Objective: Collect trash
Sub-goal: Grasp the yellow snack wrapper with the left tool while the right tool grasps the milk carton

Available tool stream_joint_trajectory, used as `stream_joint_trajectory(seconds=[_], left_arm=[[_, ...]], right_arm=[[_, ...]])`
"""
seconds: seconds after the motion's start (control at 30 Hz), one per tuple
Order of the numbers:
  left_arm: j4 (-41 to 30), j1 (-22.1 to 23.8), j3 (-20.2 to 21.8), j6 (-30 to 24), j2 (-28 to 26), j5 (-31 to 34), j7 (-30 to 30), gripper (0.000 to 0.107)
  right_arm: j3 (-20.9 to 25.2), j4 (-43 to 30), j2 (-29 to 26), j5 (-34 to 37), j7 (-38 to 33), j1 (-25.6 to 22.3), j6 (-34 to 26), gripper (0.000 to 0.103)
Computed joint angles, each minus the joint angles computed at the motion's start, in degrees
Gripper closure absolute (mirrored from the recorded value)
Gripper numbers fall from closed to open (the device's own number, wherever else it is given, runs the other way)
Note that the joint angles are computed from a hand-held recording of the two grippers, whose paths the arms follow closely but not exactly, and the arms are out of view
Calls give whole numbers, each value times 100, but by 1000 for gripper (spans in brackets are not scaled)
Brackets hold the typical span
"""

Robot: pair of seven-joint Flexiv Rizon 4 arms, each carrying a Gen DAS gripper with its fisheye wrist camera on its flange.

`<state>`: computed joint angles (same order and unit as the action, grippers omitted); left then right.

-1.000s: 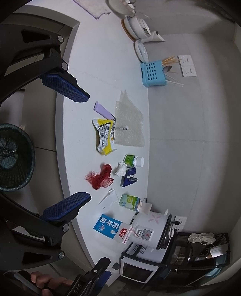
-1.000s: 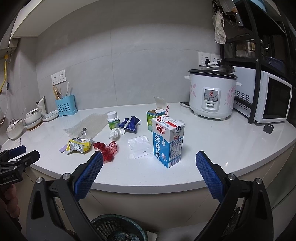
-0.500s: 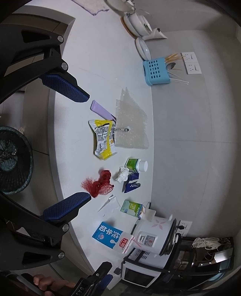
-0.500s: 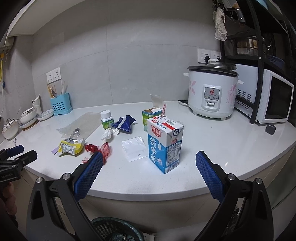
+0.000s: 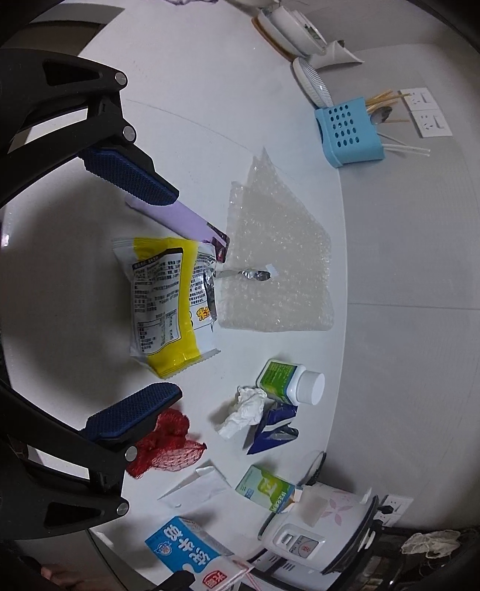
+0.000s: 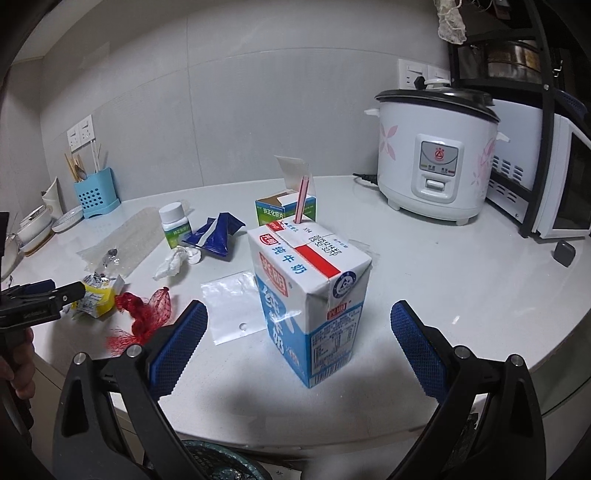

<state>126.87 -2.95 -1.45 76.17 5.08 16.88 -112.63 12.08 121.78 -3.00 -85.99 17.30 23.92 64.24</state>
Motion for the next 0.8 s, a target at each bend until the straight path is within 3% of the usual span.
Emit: stream_joint_trajectory(seconds=[0.23,0.53,0.63,0.8], left_arm=[[-345,-116,77,-137,-558,-355,365,14],[-605,-314,193,-402,-858,-532,543,23],[-572,-348,195,-379,-891,-772,703,33],[-586,-427,197,-433,-879,-892,777,55]], right_arm=[[-149,-156,-296,-120,35,-73,244,10],[-248,-282,-535,-164,99,-87,504,33],[-252,-292,-562,-70,-15,-70,520,46],[-280,-280,-549,-109,18,-96,633,55]])
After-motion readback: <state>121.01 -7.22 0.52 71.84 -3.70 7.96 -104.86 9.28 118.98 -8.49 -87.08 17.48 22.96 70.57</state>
